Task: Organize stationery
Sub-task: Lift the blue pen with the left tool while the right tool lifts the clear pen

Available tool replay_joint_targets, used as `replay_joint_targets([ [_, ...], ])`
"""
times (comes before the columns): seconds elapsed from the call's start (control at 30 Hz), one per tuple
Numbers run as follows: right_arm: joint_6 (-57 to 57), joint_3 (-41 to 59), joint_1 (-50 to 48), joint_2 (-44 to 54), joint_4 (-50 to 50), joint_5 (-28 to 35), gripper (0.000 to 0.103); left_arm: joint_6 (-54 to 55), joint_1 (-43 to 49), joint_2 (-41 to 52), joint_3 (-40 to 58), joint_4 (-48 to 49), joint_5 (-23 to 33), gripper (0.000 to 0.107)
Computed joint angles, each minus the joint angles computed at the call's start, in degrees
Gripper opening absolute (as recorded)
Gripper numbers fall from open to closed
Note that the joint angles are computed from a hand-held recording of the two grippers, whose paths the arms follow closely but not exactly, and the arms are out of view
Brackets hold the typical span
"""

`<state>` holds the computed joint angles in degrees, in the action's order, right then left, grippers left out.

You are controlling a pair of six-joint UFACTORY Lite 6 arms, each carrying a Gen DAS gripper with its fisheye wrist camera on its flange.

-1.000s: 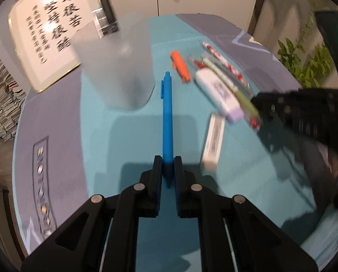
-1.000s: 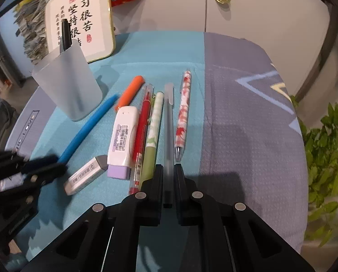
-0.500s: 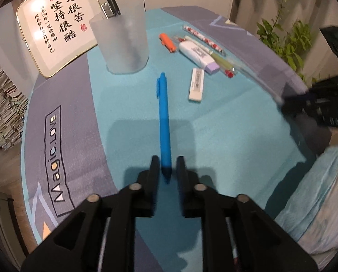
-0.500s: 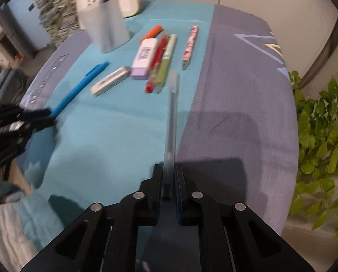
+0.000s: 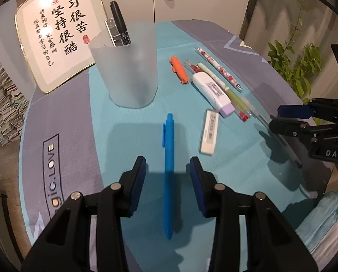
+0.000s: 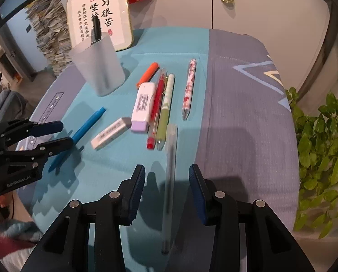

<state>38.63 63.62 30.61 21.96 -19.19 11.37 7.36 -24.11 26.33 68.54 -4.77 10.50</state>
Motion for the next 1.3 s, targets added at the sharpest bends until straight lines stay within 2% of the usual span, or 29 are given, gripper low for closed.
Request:
replay_joint_targets([
  [0.07,3.64,1.46,-0.07,1.48,-3.8,0.12,0.04,-1.14,-0.39,1.95,2.47,1.33,0.69,0.038],
  [0.2,-0.34,5.03,-0.96,4.39,-0.67,1.28,0.04,-0.95,-0.46,5.65,6.91,1.61,2.23,0.038],
  [0.3,1.06,8.05,-0.97,6.86,-2.35,3.19,0.04,-3.59,-0.5,7.77,9.5,4.1,3.41,0.036],
  [0.47,-4.75,13.07,-1.49,10.71,1.79,5.61,0.04,-3.11,-0.57,10.48,12.78,4.26,4.77,0.036],
  [0.63,-8.28,16.69,-1.92,13.52,4.62,7.02,0.035,-1.03,-0.11,12.55,15.77,2.32,6.25,0.035],
  [0.7,-7.42,17.97,-1.97,14.42,3.33,7.66,0.027,-1.36,-0.05,12.81,16.25,2.75,6.4,0.034],
  [0.77,-6.2,18.82,-1.91,14.94,2.02,8.32,0.019,0.11,0.03,13.12,16.7,1.5,6.45,0.028],
  [0.8,-6.49,19.07,-2.12,15.1,2.25,8.32,0.019,1.21,-0.03,13.46,17.2,0.51,6.58,0.025],
  [0.87,-7.85,18.55,-2.71,14.83,4.43,6.84,0.018,3.99,-0.13,13.66,17.57,-1.46,6.65,0.012],
  [0.9,-7.73,17.49,-3.08,14.18,4.97,5.19,0.018,4.81,-0.23,14.25,18.5,-2.0,7.17,0.011],
  [0.97,-2.53,15.06,-3.09,12.08,0.55,2.76,0.018,5.11,-0.13,14.22,18.7,-2.74,7.53,0.011],
  [1.03,0.63,13.01,-3.01,9.78,-2.2,1.53,0.011,7.75,0.39,12.86,17.38,-6.01,7.28,0.011],
  [1.3,16.18,5.18,-1.75,0.79,-16.15,0.23,0.011,16.62,1.28,-0.02,5.51,-15.58,2.21,0.011],
])
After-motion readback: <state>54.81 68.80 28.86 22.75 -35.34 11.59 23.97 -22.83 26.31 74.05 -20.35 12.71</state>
